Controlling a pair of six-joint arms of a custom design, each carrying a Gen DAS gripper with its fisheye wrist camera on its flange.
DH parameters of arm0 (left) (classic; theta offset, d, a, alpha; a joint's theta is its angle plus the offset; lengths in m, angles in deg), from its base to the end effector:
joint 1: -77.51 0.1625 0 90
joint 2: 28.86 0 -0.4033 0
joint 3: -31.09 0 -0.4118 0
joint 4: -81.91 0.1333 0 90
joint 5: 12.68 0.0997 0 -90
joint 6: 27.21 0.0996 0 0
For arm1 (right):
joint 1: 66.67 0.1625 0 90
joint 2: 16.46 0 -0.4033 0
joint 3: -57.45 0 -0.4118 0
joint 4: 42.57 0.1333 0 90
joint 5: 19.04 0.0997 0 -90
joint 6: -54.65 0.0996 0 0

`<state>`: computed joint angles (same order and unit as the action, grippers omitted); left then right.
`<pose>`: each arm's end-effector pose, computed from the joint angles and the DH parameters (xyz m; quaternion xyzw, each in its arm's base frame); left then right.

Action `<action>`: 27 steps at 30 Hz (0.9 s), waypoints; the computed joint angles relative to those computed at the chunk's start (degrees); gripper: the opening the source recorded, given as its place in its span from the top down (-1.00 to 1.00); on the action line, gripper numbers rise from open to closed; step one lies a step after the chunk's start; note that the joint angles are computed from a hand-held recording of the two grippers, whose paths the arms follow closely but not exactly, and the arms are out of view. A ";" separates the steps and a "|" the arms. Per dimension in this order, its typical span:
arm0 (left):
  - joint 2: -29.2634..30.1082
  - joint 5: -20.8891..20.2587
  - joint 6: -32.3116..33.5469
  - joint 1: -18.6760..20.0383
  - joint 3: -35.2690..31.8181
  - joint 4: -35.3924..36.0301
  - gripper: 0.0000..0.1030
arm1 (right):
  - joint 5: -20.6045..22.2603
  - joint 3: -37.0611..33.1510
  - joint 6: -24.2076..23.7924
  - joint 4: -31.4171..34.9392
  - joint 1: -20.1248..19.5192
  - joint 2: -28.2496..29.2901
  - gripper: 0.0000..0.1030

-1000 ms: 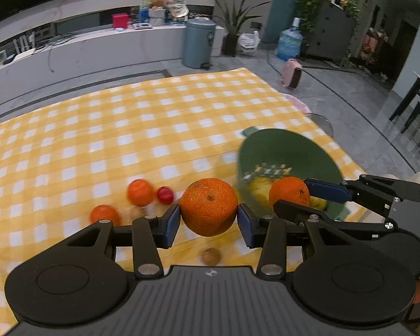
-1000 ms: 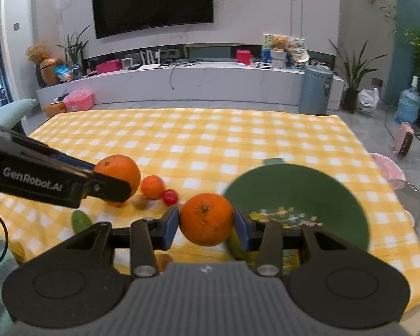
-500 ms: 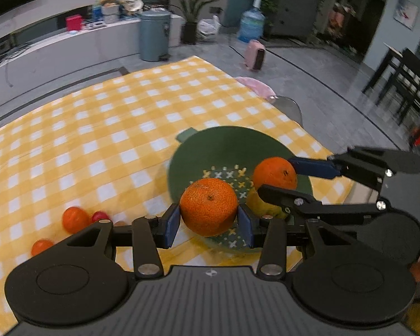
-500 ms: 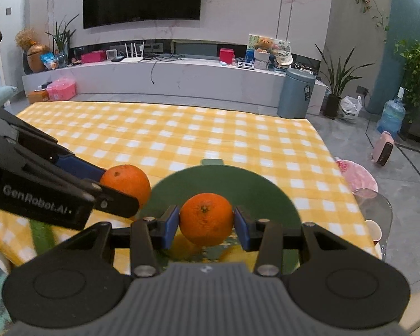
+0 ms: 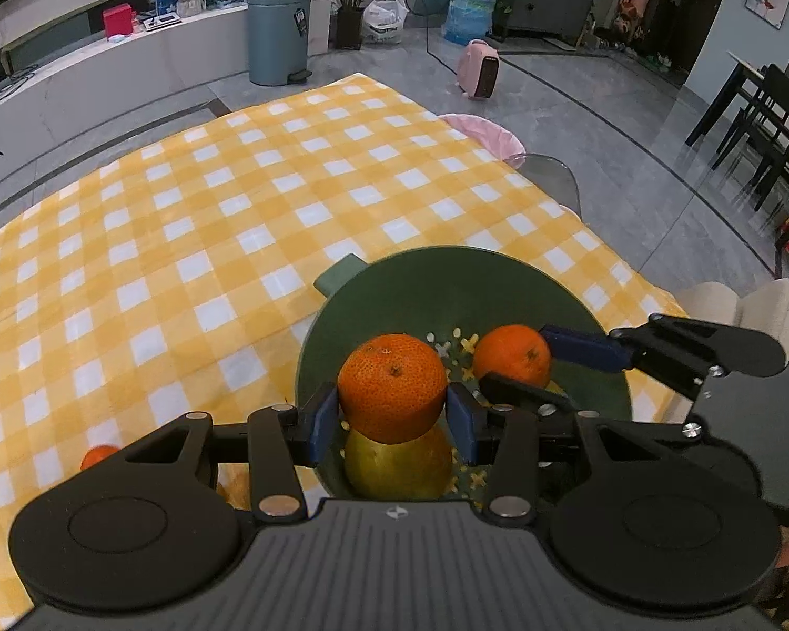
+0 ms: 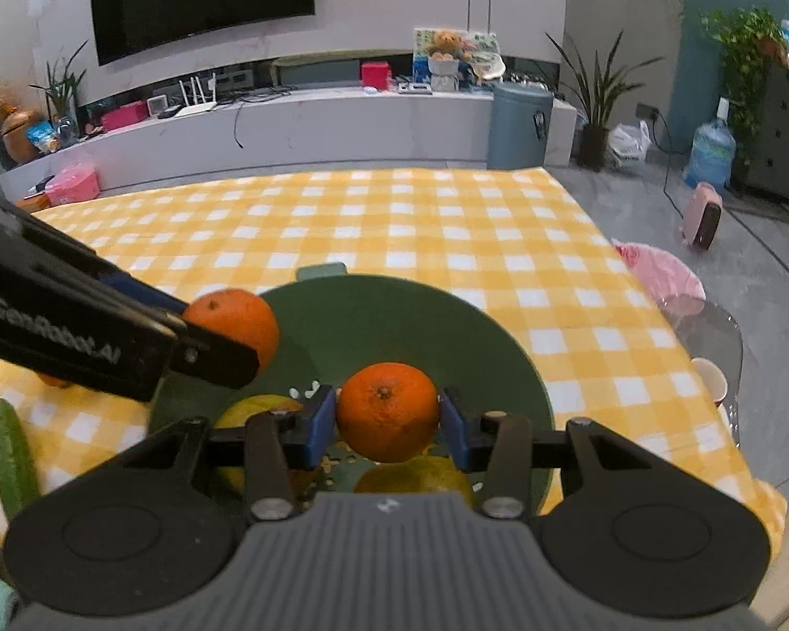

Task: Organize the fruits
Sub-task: 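Carry both oranges over the green colander and release them inside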

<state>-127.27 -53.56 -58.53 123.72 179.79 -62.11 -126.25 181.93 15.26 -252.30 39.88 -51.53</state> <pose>-0.0624 -0.3666 0.1861 0.0853 0.9051 -0.2767 0.3113 0.2330 -0.4194 -0.0493 0.4130 -0.8612 0.2249 0.1928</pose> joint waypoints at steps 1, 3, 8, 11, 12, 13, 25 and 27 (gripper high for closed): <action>0.41 0.28 0.09 0.30 -0.23 -0.14 0.02 | 0.08 -0.64 0.03 0.36 -0.16 0.62 0.21; 1.38 1.46 -0.07 0.68 -0.76 0.33 0.02 | 0.27 -1.68 -0.14 0.85 -0.51 1.86 0.21; 3.08 2.18 1.45 1.85 -1.93 0.60 0.02 | -0.52 -3.24 -0.43 1.19 -1.06 4.42 0.21; 4.10 2.57 1.92 2.27 -2.27 -0.17 0.02 | 0.06 -3.27 -1.23 1.35 -1.47 4.75 0.21; 4.49 2.87 1.91 2.26 -2.26 -0.45 0.02 | 0.08 -3.27 -1.73 1.08 -1.55 4.97 0.21; 4.87 3.38 1.97 2.12 -2.14 -0.70 0.02 | 0.45 -3.20 -2.14 0.73 -1.77 5.03 0.21; 8.54 5.32 4.33 1.71 -3.10 -1.42 0.02 | 3.71 -0.92 -2.09 -19.12 -3.02 7.47 0.18; 9.74 5.77 4.84 1.41 -3.21 -1.77 0.02 | 2.61 -1.37 -3.16 -25.18 -2.52 9.18 0.17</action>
<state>-117.53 -47.79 -53.69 125.14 176.58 -63.88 -123.64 180.56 12.10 -277.48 37.36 -42.34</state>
